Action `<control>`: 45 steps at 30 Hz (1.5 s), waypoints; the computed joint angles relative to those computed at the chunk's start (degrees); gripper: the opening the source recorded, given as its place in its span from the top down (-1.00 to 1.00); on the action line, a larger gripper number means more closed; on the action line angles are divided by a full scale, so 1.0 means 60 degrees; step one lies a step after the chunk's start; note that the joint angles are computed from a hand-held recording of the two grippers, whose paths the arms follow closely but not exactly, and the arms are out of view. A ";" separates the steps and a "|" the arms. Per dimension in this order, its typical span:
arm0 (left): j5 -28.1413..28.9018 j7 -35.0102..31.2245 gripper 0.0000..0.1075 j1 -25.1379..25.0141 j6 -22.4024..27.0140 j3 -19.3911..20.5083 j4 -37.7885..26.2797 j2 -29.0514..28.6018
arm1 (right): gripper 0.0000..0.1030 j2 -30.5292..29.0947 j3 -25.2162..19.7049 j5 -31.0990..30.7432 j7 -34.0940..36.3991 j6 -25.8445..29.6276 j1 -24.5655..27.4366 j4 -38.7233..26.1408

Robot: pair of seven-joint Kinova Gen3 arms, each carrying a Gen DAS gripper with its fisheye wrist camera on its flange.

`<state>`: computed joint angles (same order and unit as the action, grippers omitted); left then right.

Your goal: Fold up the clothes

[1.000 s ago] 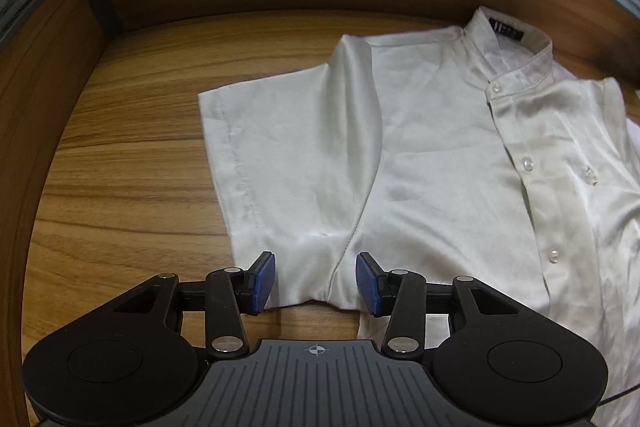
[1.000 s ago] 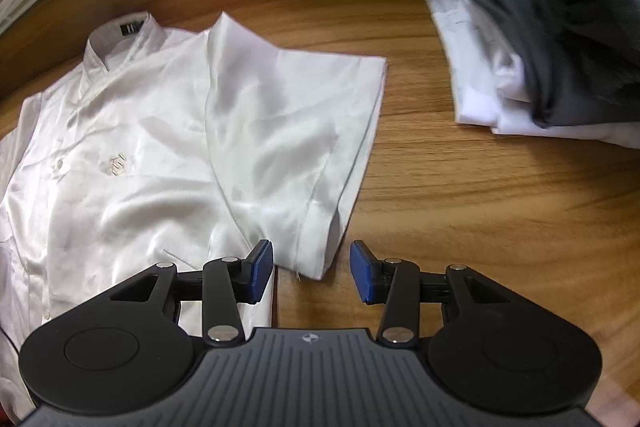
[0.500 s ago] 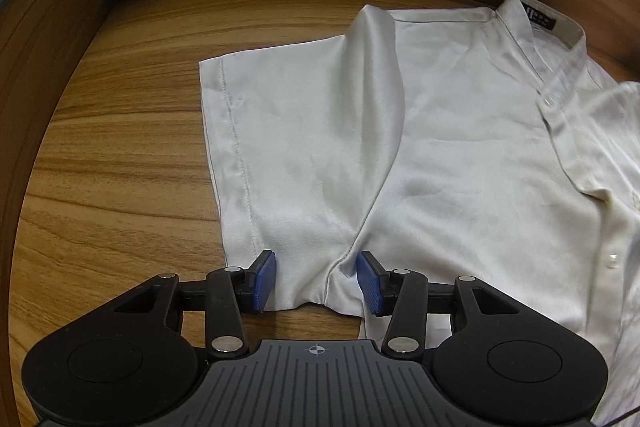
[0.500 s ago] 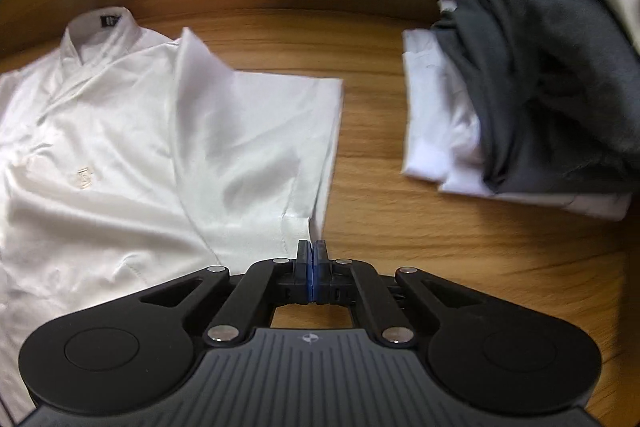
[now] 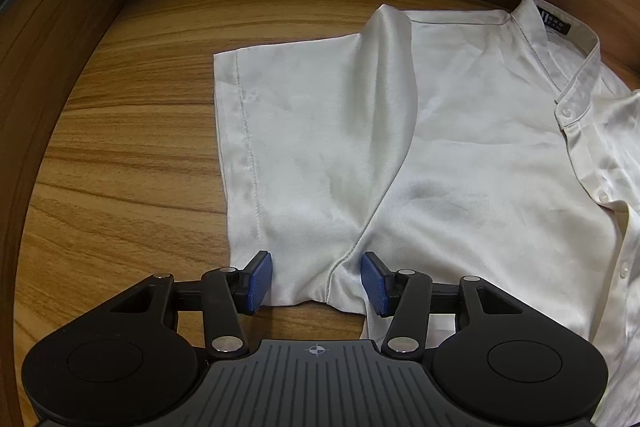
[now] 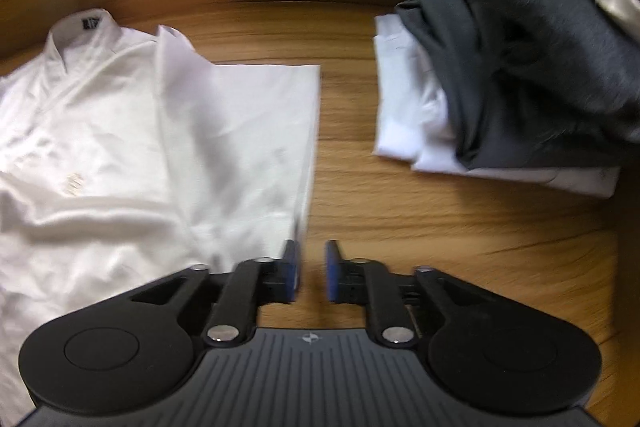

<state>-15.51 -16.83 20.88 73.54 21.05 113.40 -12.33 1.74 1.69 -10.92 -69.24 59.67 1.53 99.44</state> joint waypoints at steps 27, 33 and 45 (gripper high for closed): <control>-0.0184 0.0564 0.02 0.0320 -0.0084 0.0785 -0.0312 -0.0743 | 0.41 -0.1347 0.0219 -0.1235 0.0040 0.0130 -0.0361 0.1248; -0.0210 0.0169 0.02 0.0054 -0.0910 0.1005 -0.0854 -0.0737 | 0.41 -0.2871 0.0829 -0.1134 0.1049 0.1435 -0.0220 0.1725; -0.0672 -0.0425 0.01 0.0638 -0.1780 0.0731 -0.1712 0.0798 | 0.41 -0.6155 0.1483 0.0024 0.0437 0.3620 0.0394 0.3647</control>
